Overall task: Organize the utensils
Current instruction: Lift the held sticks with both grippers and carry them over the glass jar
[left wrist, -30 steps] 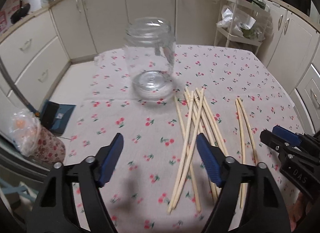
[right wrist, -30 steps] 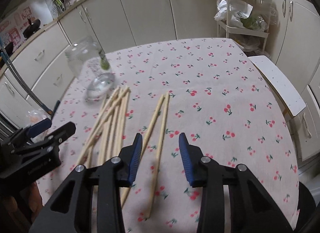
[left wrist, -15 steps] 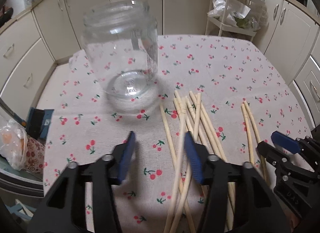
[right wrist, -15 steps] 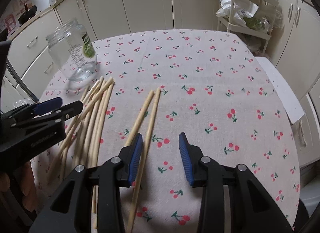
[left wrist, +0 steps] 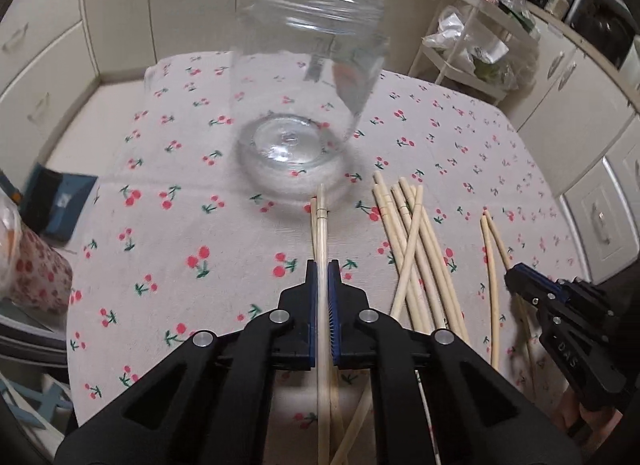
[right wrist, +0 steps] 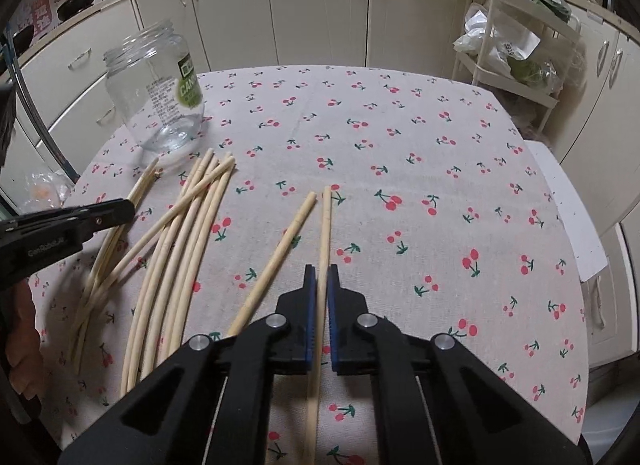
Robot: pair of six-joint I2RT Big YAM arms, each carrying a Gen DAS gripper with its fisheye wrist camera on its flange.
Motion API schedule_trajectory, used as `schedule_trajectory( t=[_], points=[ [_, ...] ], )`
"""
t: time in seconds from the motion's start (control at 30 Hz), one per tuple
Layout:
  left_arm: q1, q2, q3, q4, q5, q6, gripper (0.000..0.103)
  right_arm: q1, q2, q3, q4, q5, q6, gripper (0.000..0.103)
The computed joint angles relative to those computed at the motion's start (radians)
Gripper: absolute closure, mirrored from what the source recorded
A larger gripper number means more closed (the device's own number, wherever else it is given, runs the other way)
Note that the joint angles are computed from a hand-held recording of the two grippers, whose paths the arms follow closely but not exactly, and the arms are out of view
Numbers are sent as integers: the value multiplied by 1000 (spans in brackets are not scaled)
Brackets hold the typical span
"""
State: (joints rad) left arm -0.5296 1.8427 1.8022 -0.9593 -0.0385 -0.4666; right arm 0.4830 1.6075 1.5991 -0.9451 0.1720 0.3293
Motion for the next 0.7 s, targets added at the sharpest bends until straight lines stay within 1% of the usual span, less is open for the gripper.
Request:
schedule_trajectory(
  t=[0.07,0.1,0.17,0.23,0.4,0.57,0.63,0.7],
  points=[
    [8,-20,-20,22,18,-3,98,-6,-7,-8,8,-23,16,97],
    [9,-32,-29,36,21,-5,98,-15,-13,-15,16,-51,33,97],
    [10,-65,-51,71,19,0,98,-21,-16,-22,26,-74,51,97],
    [13,-100,-72,113,25,3,98,-26,-21,-34,42,-88,66,97],
    [29,-146,-71,173,31,0,98,-30,-33,-53,65,-107,92,97],
    [57,-139,-3,223,10,-10,98,-37,-42,-73,93,-126,108,97],
    [68,-130,27,256,-16,-17,98,-39,-48,-83,108,-130,112,97],
    [75,-113,60,302,-59,-19,98,-41,-53,-94,124,-136,120,97]
  ],
)
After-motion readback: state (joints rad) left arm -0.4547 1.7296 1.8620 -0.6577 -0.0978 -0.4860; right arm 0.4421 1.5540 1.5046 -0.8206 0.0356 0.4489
